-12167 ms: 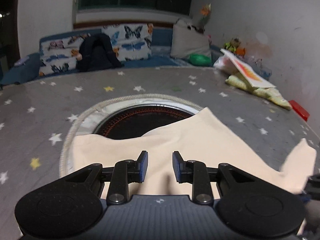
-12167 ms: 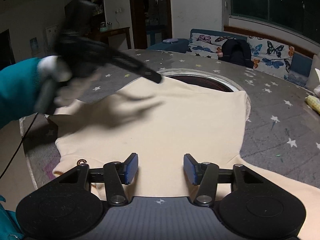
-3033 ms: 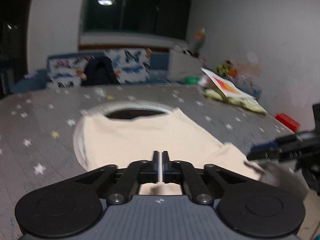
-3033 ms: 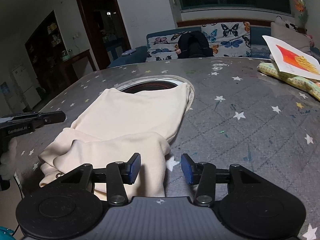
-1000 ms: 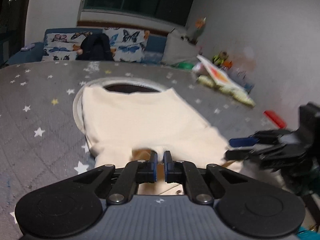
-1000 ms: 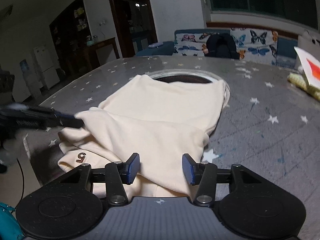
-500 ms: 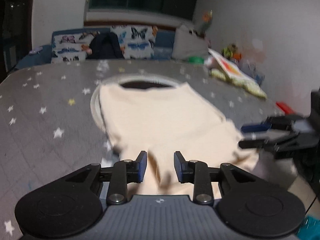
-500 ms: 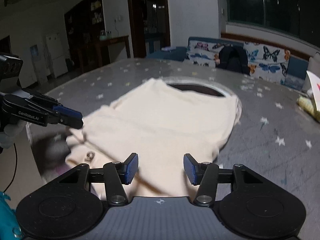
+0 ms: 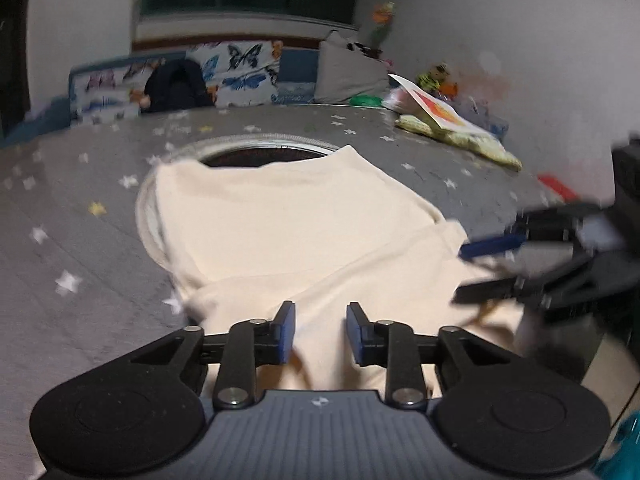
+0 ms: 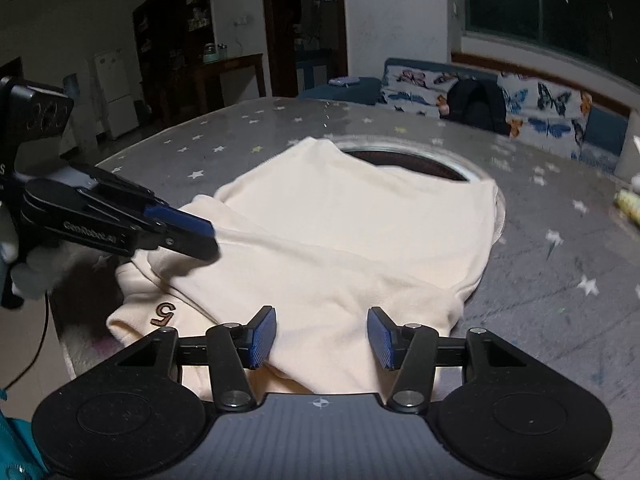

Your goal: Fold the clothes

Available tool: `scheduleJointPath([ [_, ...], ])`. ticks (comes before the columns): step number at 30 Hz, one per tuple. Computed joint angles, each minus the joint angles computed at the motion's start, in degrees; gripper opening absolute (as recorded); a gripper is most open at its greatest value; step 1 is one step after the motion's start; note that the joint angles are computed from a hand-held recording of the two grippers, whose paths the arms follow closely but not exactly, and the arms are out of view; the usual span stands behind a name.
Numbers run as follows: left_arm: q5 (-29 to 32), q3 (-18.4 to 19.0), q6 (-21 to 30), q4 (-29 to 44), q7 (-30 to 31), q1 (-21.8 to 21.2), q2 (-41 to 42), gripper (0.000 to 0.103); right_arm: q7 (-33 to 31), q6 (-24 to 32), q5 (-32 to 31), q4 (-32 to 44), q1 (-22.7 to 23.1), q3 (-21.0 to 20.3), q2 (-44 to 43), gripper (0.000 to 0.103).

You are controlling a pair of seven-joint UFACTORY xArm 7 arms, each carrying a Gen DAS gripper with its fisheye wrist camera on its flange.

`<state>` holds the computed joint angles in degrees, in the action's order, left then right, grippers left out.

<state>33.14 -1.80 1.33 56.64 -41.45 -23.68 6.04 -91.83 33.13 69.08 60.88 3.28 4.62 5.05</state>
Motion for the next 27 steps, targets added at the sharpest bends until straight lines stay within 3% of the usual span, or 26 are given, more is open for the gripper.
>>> scheduleJointPath([
  [2,5.47,0.56,1.42,-2.62,-0.88,-0.47,-3.53,0.032,-1.55,0.29,-1.25,-1.28,-0.16,-0.28,-1.83,0.054],
  [7,9.77,-4.12,4.34,-9.82,4.28,1.57,-11.45,0.041,-5.98,1.00,-6.54,-5.74,0.17,-2.12,-6.88,0.058],
  [12,26.42,-11.99,3.01,-9.34,-5.52,8.51,-11.17,0.048,-12.74,-0.15,-9.36,-10.89,1.85,-3.70,-11.00,0.062],
  [15,38.80,-13.20,4.35,-6.04,-13.63,8.70,-7.95,0.048,-18.13,-1.94,-7.62,-12.98,3.59,-4.25,-12.04,0.066],
  [16,42.31,-12.86,4.97,-5.02,-15.86,7.92,-6.95,0.043,-19.94,-2.34,-6.47,-13.35,4.13,-4.45,-12.19,0.067],
  [17,45.39,-12.33,5.50,-4.16,-18.25,7.16,-6.21,0.030,-21.37,-2.40,-5.34,-13.38,4.54,-4.66,-12.14,0.067],
  [20,51.45,-9.90,3.74,-2.37,-25.26,5.48,-5.06,0.011,-24.33,-2.34,-2.83,-13.00,5.19,-4.88,-11.62,0.068],
  [24,60.28,-7.72,1.13,0.22,-36.58,5.13,-4.53,0.008,-26.02,-1.59,-1.51,-11.71,5.09,-4.65,-10.33,0.068],
  [27,57.75,-6.50,-1.13,2.47,-38.09,6.05,-2.95,0.008,-26.42,-0.04,-1.88,-10.47,4.59,-4.41,-9.40,0.068],
])
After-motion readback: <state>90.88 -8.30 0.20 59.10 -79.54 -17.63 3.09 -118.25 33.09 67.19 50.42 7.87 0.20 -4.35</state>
